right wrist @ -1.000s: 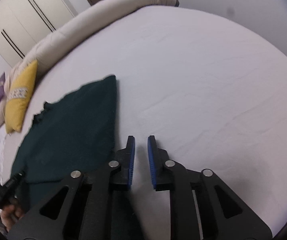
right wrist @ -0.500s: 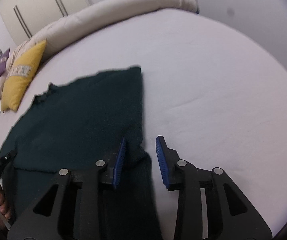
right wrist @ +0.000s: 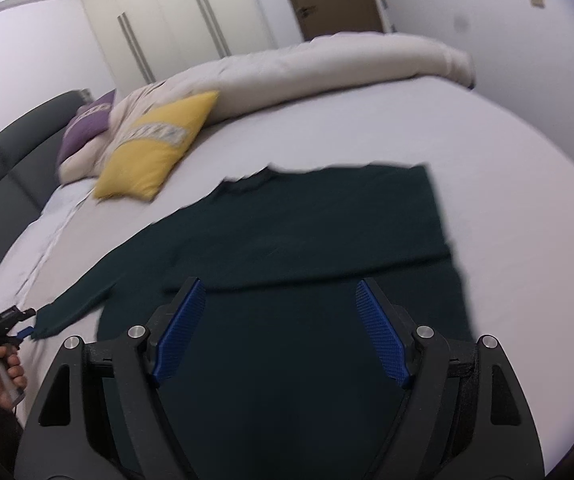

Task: Fold small clothes
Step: 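Fold the other sleeve and side across the body with the left gripper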

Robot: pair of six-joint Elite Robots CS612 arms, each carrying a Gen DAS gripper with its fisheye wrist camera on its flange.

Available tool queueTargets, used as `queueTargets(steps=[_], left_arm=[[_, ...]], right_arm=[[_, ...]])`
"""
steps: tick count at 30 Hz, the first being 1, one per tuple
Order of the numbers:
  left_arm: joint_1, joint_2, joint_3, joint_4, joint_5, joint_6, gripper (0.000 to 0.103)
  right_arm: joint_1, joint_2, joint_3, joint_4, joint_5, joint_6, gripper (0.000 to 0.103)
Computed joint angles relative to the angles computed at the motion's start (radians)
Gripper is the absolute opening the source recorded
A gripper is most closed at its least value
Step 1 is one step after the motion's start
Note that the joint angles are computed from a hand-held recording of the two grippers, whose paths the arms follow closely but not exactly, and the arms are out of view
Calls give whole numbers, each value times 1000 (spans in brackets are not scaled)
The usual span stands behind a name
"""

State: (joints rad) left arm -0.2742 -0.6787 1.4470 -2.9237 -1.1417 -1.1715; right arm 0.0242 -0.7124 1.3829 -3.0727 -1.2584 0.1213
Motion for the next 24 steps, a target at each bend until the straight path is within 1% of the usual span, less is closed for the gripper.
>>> queueTargets(steps=[1,2,4,6,7,8,9,11,12,14,17,19,21,24], left_arm=[[11,-4,16,3,-12,-26,60],[24,-2,29,-13,-47,-52,60],[34,12,25,-33,-85,-53,59],[31,18,9,-1,-64,-31,57],[33,21,3,4,-63,-39,47],[37,24,3,-13,-75,-51,30],[45,29,-2,-24,-99,-62,24],[49,30,-10,-7,-106,-50,15],[45,24,-6,-4,-103,-38,14],[36,13,1,-19,-88,-19,12],[17,7,-23,-47,-71,29,11],[-2,15,-64,-56,-67,87,11],[-24,27,-115,-62,-81,152,11],[-63,65,-219,-38,-103,260,11]], right_arm=[[8,2,-1,10,5,0,77],[16,0,5,19,8,-4,77],[29,-3,12,34,15,-6,77],[47,-3,15,49,9,-3,77],[53,-6,24,49,4,0,77],[60,-4,23,49,-1,7,76],[61,-7,31,42,1,9,76],[60,-12,41,29,5,7,76],[59,-15,47,22,6,6,75],[43,-29,73,0,18,12,75],[19,-36,89,-15,39,45,75],[7,-38,99,-26,49,61,75],[-6,-42,111,-38,53,72,75],[-27,-47,137,-65,65,108,75]])
